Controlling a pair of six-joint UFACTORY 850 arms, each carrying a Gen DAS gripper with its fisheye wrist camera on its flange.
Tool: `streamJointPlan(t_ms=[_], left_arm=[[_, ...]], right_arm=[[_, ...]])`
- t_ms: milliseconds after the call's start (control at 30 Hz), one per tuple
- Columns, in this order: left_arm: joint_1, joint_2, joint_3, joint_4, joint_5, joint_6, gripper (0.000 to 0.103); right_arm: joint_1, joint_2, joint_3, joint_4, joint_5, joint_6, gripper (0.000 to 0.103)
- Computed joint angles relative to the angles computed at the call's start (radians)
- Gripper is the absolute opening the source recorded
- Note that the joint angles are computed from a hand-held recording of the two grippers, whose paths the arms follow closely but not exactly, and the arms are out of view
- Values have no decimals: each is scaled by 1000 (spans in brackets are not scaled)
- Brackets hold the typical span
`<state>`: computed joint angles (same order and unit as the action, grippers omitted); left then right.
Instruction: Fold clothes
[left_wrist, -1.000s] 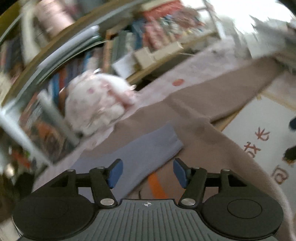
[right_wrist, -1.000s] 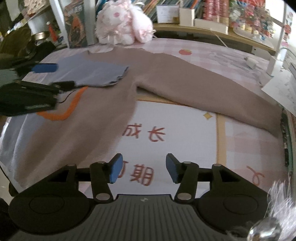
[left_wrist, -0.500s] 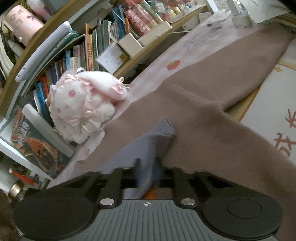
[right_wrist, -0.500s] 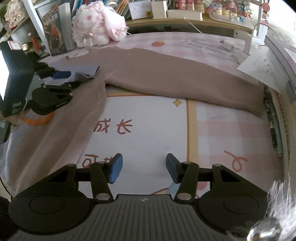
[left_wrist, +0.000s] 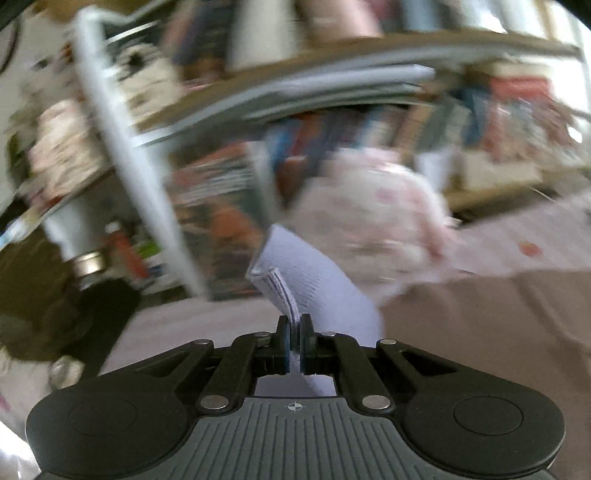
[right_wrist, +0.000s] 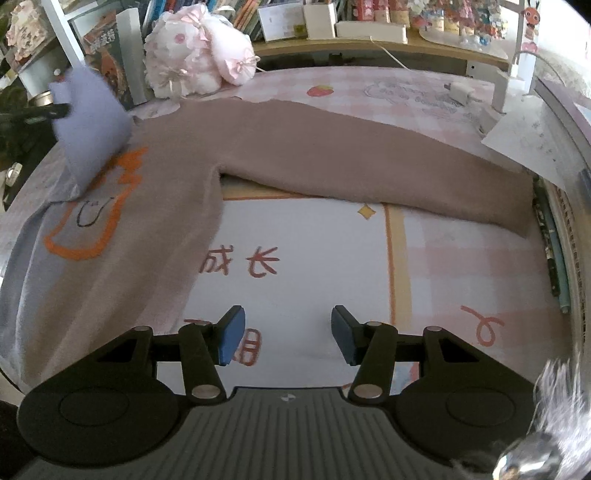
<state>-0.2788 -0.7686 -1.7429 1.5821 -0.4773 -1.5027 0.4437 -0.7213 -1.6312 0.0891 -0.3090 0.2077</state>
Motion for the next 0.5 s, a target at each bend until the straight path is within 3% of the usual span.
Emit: streamJointPlan(t_ms=[233,500], left_arm=[[149,77,89,142,-20,-112,4],[288,96,137,271,76,-183,5]], right_arm=[[79,5,-5,-366,-13,449,50],[193,-27,-65,-696,-148,959,50]])
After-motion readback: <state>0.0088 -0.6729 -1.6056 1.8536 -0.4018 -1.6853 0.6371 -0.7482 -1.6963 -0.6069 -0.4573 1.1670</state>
